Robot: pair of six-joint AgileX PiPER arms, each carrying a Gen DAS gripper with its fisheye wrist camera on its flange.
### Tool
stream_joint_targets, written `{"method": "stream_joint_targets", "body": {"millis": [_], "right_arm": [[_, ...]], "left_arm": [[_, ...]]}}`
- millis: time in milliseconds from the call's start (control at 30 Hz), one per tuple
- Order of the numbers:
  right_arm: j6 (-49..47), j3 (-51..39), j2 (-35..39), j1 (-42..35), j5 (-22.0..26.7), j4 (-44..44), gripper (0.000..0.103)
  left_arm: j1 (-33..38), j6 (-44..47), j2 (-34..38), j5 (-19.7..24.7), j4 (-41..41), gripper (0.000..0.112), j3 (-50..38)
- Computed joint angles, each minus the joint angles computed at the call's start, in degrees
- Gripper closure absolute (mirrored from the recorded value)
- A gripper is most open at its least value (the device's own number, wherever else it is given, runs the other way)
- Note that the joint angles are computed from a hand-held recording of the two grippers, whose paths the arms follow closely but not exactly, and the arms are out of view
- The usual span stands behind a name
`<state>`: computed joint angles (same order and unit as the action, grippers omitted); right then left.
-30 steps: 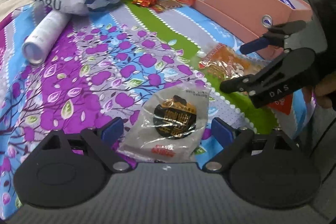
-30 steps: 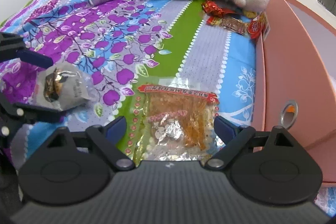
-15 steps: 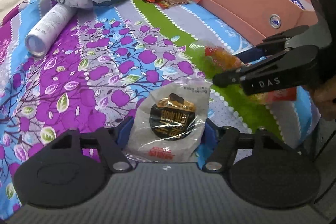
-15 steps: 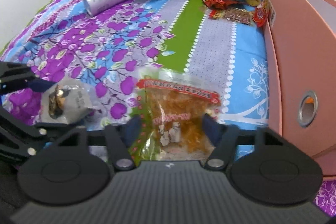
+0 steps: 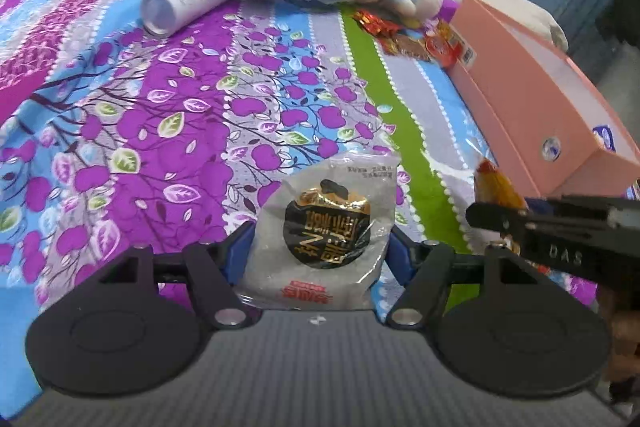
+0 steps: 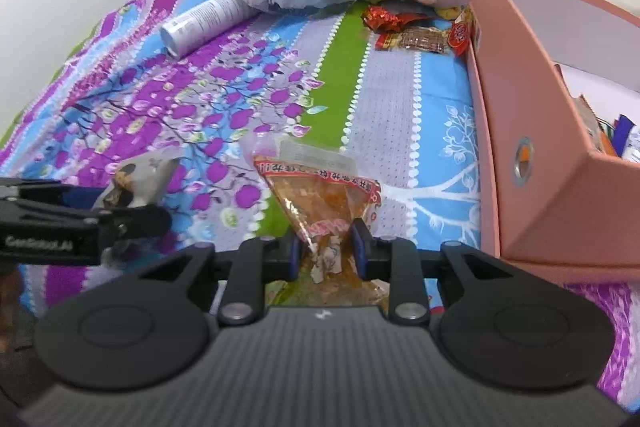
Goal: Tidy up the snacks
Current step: 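Lift the clear bag with the left tool while the right tool lifts the red-label bag, then carry both held bags over the pink box with both tools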
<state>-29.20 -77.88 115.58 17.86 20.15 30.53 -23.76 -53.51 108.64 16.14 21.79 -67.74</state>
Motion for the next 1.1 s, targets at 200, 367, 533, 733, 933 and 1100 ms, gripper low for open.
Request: {"method": "stream_joint_targets", "body": {"millis": [200,367,533,733,933,1100], "right_arm": [[4.04,5.49,-5.92,0.79,-1.37,-0.95,0.075],[7.51,8.36,-10.29,1.45,-0.97,-3.46,0.075],[13.32,9.38,-14.03,1.22,0.0,-7.77,0.075],[16.5,9.32,-18.83,0.25,1.2,-10.31,0.075],[20.98,6.43,-21.49,-1.06,3.03,-13.93,0.074],[22.77,2.03,-21.99,-2.13,3.93,-16.25,0.074]], "left_arm": [[-3.15,-8.54,-4.2,4.15,5.54,0.04,1.12],[-5.13,-12.34,-7.55,6.89,6.91,0.04,1.5],[-6.67,-13.1,-10.06,9.39,6.73,0.04,0.03],[-8.35,-11.82,-10.83,12.48,6.34,0.04,-4.79],[-9.83,-11.58,-9.93,15.96,7.58,0.04,-12.51],[-10.38,-9.73,-8.12,18.57,7.03,0.04,-20.34]]}}
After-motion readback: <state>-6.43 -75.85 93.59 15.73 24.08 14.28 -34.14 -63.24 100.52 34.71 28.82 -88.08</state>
